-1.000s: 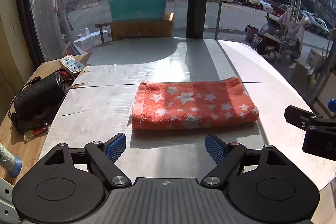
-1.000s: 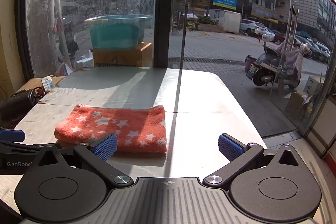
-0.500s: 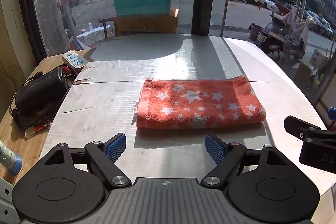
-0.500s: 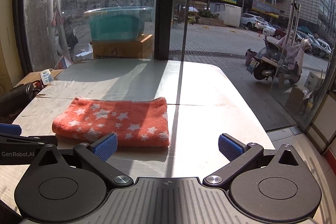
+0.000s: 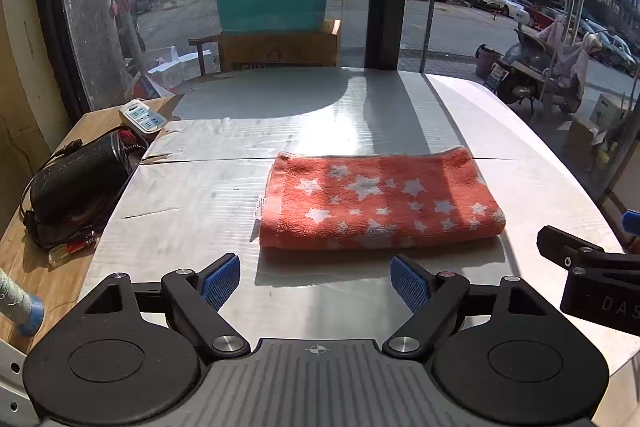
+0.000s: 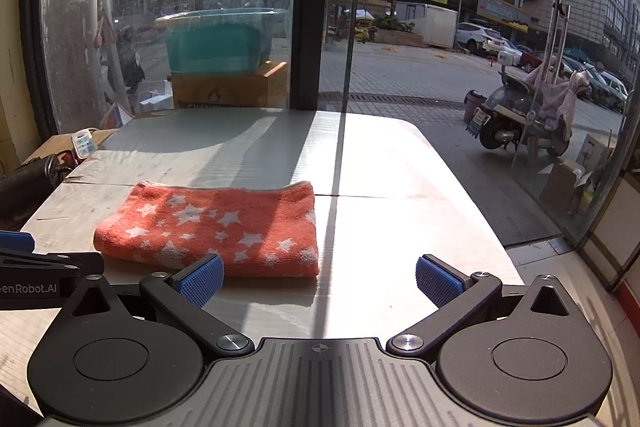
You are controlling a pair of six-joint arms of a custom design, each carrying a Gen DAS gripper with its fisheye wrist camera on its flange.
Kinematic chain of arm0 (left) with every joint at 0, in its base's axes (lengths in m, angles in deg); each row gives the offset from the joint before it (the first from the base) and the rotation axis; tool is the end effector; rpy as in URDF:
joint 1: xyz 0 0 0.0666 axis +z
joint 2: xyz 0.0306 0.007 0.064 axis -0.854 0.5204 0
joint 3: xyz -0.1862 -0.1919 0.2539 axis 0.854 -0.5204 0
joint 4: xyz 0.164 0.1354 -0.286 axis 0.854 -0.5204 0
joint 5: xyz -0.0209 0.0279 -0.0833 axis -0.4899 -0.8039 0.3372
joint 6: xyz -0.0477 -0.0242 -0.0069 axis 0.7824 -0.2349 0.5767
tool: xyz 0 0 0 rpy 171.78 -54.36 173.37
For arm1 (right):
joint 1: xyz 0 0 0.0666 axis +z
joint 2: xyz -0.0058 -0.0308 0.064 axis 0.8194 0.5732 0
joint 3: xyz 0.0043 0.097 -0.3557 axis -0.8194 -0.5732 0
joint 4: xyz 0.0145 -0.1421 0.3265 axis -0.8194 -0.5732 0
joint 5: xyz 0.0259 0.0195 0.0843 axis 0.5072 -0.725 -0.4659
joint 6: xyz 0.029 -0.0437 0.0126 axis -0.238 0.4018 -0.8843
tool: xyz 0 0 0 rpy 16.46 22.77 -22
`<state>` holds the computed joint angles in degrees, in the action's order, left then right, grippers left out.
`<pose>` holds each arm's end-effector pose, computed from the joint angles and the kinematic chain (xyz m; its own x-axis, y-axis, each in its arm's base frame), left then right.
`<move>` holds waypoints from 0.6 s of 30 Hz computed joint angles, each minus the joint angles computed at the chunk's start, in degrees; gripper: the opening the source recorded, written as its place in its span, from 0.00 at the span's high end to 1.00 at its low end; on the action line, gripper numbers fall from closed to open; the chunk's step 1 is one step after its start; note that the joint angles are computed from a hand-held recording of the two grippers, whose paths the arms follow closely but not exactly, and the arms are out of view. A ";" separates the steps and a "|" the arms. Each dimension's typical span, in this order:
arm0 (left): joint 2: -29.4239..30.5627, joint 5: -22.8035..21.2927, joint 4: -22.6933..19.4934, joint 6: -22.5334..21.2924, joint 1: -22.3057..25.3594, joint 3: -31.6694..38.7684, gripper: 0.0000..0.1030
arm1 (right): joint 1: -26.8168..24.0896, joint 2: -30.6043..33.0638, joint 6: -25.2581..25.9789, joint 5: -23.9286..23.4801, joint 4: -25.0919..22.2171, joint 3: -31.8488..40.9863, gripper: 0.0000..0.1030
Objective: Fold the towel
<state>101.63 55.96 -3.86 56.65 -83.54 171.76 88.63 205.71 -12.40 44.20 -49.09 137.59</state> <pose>0.6699 -0.3141 0.3511 -0.5976 0.3372 -0.7275 0.4963 0.8681 -0.0053 0.5571 0.3388 0.3426 -0.5278 0.2115 -0.8226 0.4338 0.8998 -0.0470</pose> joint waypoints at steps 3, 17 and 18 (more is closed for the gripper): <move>-0.05 -0.07 0.05 -0.04 0.05 -0.07 0.19 | -0.02 0.04 -0.13 -0.08 0.02 -0.07 0.00; -0.61 -0.18 0.63 -0.01 0.09 -1.16 0.19 | 0.00 0.39 -0.11 -0.13 0.08 0.38 0.00; -0.71 -0.24 0.78 0.00 0.06 -1.37 0.19 | 0.01 0.39 -0.05 -0.18 0.10 0.39 0.00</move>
<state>100.92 55.72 -3.07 56.65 -83.48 170.39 88.65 206.10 -12.45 44.02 -48.99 137.99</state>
